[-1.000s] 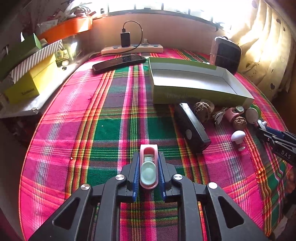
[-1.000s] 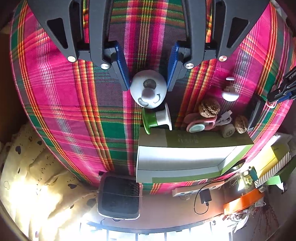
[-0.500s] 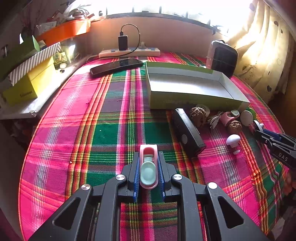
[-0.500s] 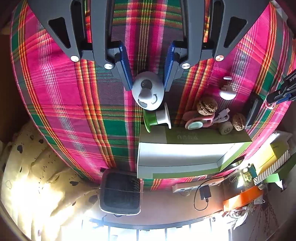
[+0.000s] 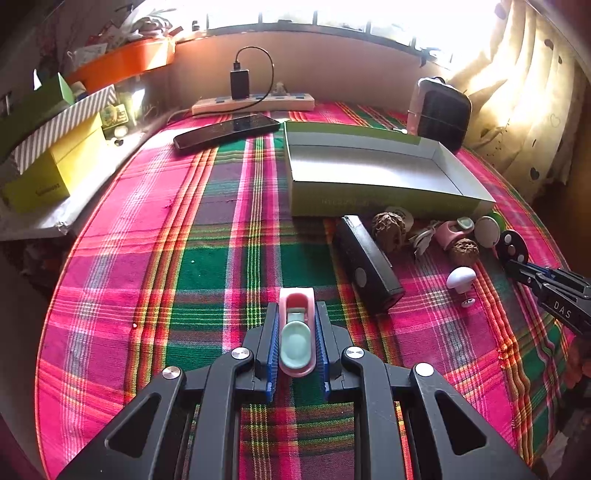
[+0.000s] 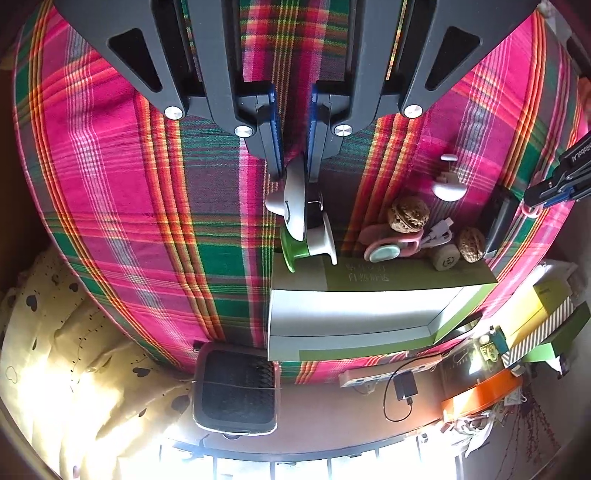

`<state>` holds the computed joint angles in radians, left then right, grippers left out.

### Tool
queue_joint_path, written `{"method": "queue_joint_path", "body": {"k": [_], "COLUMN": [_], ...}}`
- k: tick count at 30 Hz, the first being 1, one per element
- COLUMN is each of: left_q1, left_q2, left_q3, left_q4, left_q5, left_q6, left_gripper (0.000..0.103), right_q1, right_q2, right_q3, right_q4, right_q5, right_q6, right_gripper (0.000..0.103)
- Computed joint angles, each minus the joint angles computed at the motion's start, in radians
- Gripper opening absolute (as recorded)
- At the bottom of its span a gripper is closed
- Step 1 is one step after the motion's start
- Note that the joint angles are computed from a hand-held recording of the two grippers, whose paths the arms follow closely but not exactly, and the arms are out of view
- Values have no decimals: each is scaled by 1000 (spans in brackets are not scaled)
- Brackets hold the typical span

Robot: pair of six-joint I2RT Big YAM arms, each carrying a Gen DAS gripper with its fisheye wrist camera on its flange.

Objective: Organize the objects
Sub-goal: 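Carry pink clip and white round toy in both grippers over the white tray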

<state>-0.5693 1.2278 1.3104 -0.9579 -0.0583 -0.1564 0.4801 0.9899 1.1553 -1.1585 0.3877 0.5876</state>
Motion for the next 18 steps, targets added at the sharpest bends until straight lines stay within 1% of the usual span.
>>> {"method": "queue_joint_path", "body": {"k": [2, 3, 5, 10, 15, 18], "left_q1": [1, 2, 3, 5, 4, 4], "left_q2": [2, 3, 5, 7, 7, 7], "left_q3": [1, 1, 1, -1, -2, -2], "left_q4": [-1, -3, -4, -9, -10, -10], "left_q5": [2, 1, 4, 10, 10, 9], "left_q6": [-2, -3, -5, -7, -7, -7], "left_gripper": [16, 16, 16, 16, 16, 16], "right_q1": [-2, 0, 0, -13, -52, -55], "right_q2": [1, 2, 4, 19, 15, 8], "right_q3": [2, 4, 8, 20, 9, 2], "right_q4": [1, 1, 6, 3, 26, 42], "right_q5": [7, 20, 26, 22, -43, -49], "right_q6": [4, 8, -6, -19, 10, 23], "right_gripper": [27, 35, 43, 44, 44, 44]}}
